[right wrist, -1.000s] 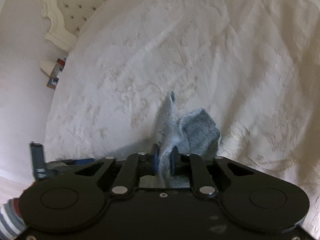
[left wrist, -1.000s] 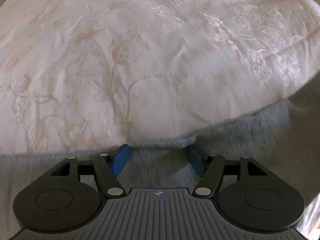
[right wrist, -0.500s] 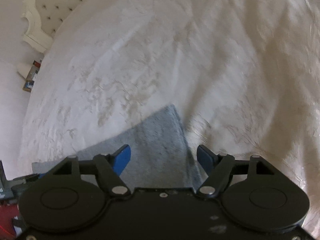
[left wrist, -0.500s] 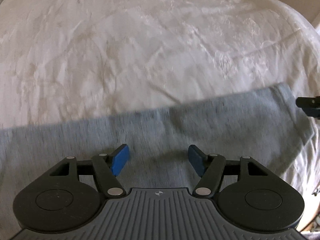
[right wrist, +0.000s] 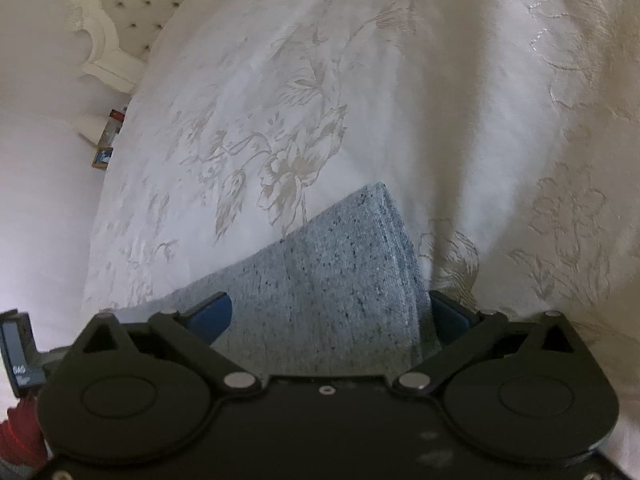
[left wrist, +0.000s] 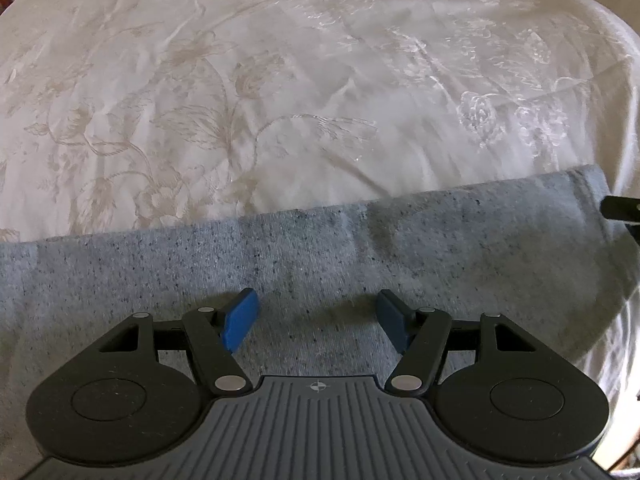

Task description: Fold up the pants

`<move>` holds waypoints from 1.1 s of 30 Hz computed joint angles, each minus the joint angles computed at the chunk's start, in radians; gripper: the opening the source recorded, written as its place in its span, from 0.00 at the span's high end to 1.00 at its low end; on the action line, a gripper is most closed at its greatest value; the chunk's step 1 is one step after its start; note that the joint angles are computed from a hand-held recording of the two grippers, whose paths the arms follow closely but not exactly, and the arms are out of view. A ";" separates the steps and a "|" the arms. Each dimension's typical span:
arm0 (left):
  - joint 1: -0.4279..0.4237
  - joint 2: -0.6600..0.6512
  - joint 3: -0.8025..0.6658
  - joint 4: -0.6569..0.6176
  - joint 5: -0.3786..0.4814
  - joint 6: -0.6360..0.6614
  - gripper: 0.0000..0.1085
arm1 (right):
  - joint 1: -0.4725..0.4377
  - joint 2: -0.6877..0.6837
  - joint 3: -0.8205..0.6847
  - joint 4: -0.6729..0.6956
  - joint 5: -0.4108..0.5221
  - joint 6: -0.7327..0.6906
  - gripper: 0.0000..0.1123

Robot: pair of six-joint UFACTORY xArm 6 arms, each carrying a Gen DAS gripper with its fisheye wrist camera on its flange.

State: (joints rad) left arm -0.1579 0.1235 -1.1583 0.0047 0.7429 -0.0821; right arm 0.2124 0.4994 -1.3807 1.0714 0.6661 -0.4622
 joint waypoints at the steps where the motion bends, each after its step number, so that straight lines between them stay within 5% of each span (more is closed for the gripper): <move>1: 0.000 0.005 -0.003 0.004 0.000 -0.004 0.41 | -0.001 -0.004 0.005 0.003 -0.001 -0.006 0.08; 12: 0.006 0.082 -0.058 0.028 0.019 -0.035 0.40 | 0.063 0.012 -0.033 -0.275 -0.068 0.298 0.08; 20: 0.011 0.133 -0.099 0.004 0.028 -0.029 0.37 | 0.006 0.030 -0.078 -0.198 0.046 0.281 0.08; 23: 0.006 0.154 -0.119 0.004 0.028 -0.034 0.36 | -0.002 0.007 -0.054 -0.212 0.041 0.301 0.30; 25: 0.008 0.155 -0.116 0.006 0.022 -0.028 0.35 | -0.012 -0.008 -0.037 -0.186 0.055 0.278 0.73; 26: 0.008 0.152 -0.111 0.007 0.018 -0.028 0.35 | -0.021 -0.015 -0.028 -0.157 0.074 0.262 0.81; 33: 0.019 0.128 -0.074 -0.035 -0.003 0.036 0.34 | 0.003 -0.142 0.064 -0.061 0.026 0.205 0.87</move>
